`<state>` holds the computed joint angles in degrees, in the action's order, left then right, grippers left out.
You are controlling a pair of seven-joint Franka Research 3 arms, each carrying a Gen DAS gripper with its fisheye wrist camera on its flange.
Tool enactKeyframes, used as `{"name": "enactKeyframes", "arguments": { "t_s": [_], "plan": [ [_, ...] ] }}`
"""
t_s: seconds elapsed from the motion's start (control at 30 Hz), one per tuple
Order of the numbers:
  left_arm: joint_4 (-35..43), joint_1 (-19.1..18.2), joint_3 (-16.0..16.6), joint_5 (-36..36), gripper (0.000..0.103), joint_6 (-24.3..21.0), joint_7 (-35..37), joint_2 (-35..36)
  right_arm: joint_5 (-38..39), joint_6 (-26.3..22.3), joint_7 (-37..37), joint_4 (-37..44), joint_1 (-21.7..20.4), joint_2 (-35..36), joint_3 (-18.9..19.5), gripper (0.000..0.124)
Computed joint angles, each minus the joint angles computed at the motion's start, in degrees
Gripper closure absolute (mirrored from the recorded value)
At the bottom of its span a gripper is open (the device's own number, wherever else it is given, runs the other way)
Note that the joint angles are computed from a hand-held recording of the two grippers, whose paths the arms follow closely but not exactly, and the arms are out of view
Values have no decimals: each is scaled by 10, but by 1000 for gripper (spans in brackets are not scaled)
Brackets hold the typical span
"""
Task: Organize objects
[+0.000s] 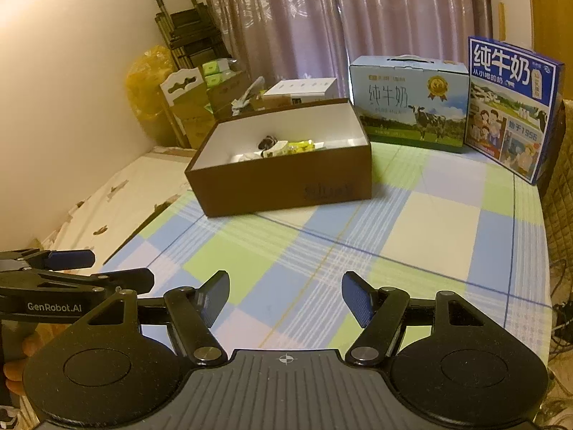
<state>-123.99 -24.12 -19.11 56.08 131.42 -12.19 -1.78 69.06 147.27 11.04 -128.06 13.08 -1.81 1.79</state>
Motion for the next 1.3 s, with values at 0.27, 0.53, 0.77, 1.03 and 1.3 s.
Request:
{"name": "enactKeyframes", "arguments": {
  "t_s": [0.27, 0.53, 0.77, 1.03, 1.3],
  "plan": [
    [7, -15, -8, -14, 1, -18, -9, 7, -11, -21, -8, -27, -7, -19, -11, 57],
    [20, -29, -9, -20, 1, -32, -18, 21, -25, -27, -8, -27, -13, -14, -14, 57],
    [31, -37, -6, -24, 1, -43, -20, 31, -29, -40, -15, -23, -18, -9, -14, 57],
    [39, -40, -3, -28, 1, -52, -17, 38, -29, -45, -15, -14, -20, 1, -11, 57],
    [41, -38, 2, -30, 1, -46, -13, 41, -35, -40, -5, -7, -20, 10, -7, 57]
  ]
}}
